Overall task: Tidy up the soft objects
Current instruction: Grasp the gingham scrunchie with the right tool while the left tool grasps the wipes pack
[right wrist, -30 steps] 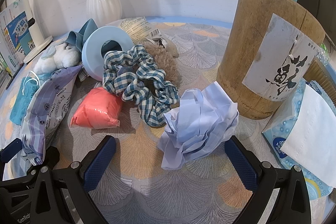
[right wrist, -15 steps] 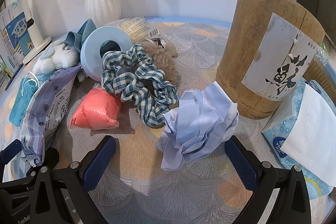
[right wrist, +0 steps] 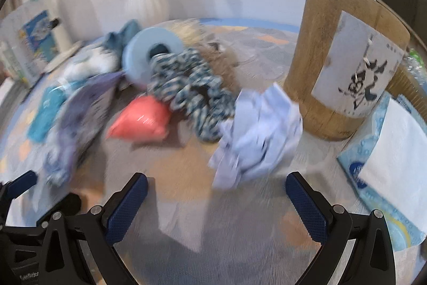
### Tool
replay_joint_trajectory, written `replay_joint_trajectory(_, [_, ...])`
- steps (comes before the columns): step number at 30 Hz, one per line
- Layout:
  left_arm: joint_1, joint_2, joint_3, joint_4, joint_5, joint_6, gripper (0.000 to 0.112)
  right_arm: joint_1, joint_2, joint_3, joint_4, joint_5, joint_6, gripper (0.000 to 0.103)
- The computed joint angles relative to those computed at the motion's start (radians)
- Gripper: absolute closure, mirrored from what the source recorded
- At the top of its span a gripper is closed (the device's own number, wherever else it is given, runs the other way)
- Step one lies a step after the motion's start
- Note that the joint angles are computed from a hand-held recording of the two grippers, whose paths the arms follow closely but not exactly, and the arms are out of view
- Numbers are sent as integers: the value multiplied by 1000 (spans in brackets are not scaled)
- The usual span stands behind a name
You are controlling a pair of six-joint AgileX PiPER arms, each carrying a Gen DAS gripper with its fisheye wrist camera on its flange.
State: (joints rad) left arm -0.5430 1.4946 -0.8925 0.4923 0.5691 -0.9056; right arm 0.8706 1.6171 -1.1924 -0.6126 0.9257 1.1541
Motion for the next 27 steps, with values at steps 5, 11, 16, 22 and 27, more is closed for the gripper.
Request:
replay_joint_trajectory(5, [33, -171, 79, -140, -19, 133, 10, -25, -200, 163, 120, -241, -59, 5])
replay_joint_trajectory(11, [105, -131, -39, -299, -81, 352, 14, 1, -216, 72, 44, -233, -16, 15])
replay_joint_trajectory(16, [146, 46, -153, -511, -137, 531, 24, -86, -101, -37, 92, -229, -42, 20])
replay_joint_trajectory(22, [147, 159, -219, -444, -138, 453, 28, -96, 38, -118, -6, -185, 11, 24])
replay_joint_trajectory(27, [105, 162, -207, -212, -156, 252, 60, -129, 49, -105, 89, -236, -66, 76])
